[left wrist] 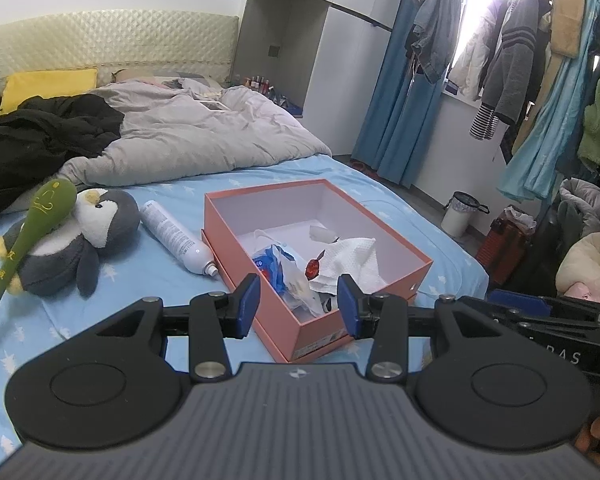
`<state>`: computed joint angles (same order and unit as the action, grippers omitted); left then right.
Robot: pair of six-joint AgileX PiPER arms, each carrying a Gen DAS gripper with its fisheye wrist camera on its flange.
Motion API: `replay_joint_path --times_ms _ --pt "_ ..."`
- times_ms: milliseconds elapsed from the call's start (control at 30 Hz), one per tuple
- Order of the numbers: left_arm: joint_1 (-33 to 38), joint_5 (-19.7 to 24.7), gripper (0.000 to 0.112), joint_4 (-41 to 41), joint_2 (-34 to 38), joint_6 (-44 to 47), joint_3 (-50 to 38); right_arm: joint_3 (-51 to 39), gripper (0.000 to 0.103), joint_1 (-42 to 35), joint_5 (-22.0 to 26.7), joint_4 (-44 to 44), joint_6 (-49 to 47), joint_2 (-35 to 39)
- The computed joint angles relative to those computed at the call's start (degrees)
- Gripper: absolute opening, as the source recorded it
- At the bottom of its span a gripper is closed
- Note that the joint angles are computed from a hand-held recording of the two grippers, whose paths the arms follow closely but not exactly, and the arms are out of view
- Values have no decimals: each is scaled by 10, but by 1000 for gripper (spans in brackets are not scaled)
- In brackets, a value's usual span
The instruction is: Organize soft objects
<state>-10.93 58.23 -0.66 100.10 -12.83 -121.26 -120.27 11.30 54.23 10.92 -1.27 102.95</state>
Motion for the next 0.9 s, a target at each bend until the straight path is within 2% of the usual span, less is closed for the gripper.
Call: replay_joint_path --times_ms 600,900 --pt "4 14 49 -17 8 15 -11 3 55 -5 2 18 -14 4" --pt "10 11 53 -19 0 15 6 4 55 -1 -4 8 -12 5"
